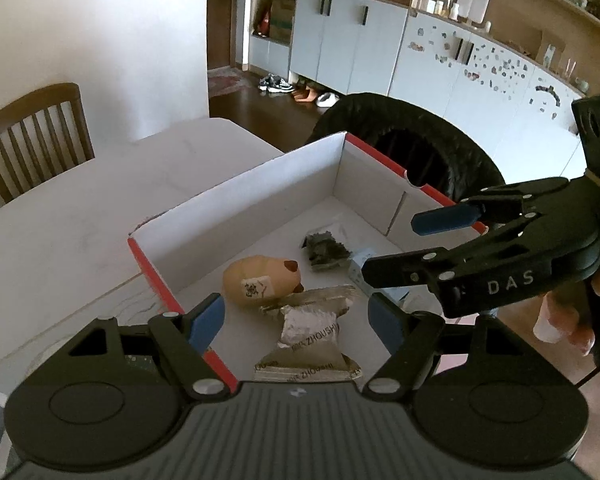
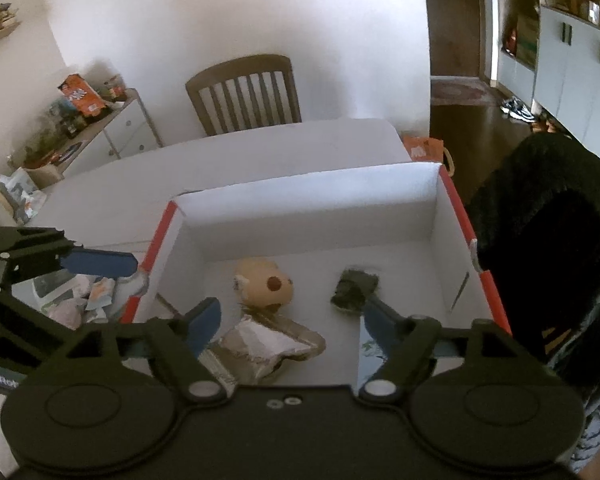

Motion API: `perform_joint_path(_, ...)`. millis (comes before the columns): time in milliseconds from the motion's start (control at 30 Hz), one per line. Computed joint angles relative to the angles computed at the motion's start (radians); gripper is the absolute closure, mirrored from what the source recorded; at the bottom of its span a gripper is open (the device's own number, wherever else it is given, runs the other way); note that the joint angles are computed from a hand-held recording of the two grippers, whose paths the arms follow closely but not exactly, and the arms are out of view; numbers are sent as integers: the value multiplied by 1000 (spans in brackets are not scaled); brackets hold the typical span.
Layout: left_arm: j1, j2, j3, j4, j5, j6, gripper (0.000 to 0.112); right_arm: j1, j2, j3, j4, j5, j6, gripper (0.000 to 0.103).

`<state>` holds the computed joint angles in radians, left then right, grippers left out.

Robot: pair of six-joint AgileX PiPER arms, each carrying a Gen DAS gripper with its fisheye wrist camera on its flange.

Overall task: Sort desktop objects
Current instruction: 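Withdraw both open tools from the shoebox back toward the table pile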

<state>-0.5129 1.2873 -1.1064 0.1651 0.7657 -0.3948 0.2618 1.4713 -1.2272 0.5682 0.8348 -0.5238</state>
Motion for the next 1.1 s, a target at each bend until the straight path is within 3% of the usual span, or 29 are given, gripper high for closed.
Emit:
perform_joint_path(333,-18,-113,74,46,-13,-95,19,52,-82,67,-10,-71,13,18)
perform_joint_path(533,-2,-206,131,28,-8,-81,18,117,-144,116,-76,-135,104,15)
perform_joint_path(833,32,-397,235,86,50,-74,18,289,-208,165,-298,-212,422,14)
perform_joint_path(967,111,-490,276,14,73,30,18,407,-216,179,-443,-238,620,14)
perform_joint_path(1100,273,-574,306,-142,103,236,18,527,-218,182,-620,-261,849,14)
